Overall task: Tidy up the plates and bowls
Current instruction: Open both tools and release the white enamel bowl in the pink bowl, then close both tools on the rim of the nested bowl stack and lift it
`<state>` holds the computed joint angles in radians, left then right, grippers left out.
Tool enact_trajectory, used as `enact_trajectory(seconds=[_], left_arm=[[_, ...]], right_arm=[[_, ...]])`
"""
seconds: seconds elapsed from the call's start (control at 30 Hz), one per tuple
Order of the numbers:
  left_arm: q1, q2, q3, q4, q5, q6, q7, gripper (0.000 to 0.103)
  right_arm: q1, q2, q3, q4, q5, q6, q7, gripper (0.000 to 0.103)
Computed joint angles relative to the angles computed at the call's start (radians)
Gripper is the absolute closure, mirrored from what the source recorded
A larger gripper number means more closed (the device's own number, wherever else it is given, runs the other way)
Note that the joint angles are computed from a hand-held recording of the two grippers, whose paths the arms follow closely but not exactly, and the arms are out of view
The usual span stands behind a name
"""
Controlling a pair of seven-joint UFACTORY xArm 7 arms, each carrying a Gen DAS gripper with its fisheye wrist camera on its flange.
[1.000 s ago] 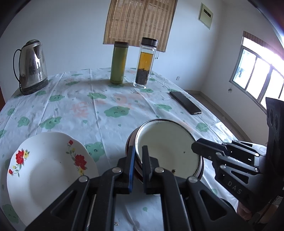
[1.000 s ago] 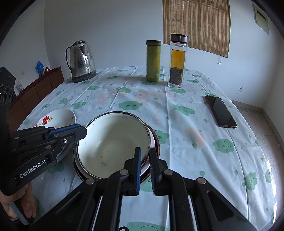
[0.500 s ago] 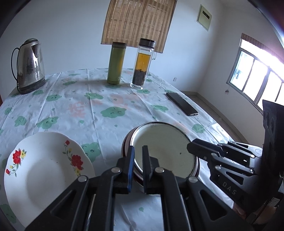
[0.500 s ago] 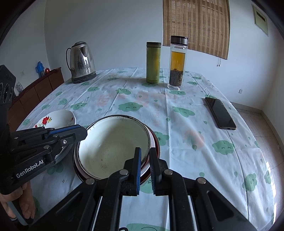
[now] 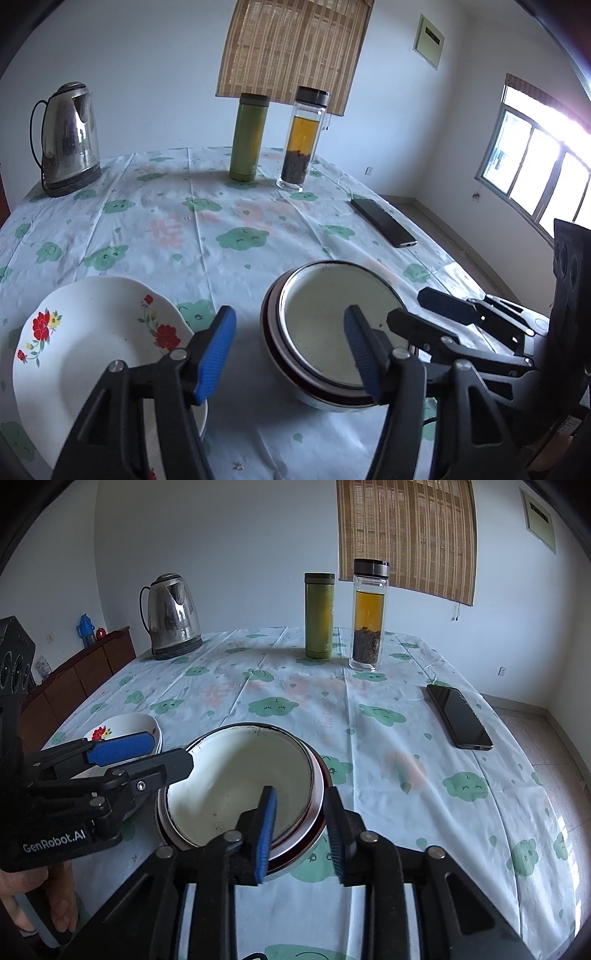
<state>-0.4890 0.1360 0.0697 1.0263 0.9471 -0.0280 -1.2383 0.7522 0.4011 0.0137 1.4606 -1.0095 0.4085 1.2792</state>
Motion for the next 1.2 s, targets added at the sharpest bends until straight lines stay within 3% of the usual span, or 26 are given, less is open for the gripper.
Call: enact_trajectory(seconds=[0.17,0.4,0.57,0.73,1.2], left_arm=[[0.022,-0.002,-0.032,-0.014,-0.090,-0.006,0.090,0.041],[0.002,0.001,-0.024,-0.024,-0.176,-0.011,0.167,0.041],[0.120,0.012,-0.176,-0.047,-0.425,-0.027,0.396,0.041],[0.139,0.020,-0.216,-0.051,-0.544,-0.025,0.506,0.041],[0.063,0.024,-0.163,-0.060,-0.740,-0.024,0.678,0.043]], right_arm=[[-0.001,-0.010,-0.009,-0.017,-0.030,-0.018,0.053,0.056],[-0.016,-0.014,-0.007,-0.040,-0.040,-0.040,0.091,0.056],[-0.029,-0.012,0.001,-0.042,-0.021,-0.050,0.078,0.056],[-0.037,0.003,0.008,-0.028,0.052,-0.061,0.011,0.056],[-0.009,0.030,-0.020,-0.011,0.182,-0.074,-0.082,0.056]])
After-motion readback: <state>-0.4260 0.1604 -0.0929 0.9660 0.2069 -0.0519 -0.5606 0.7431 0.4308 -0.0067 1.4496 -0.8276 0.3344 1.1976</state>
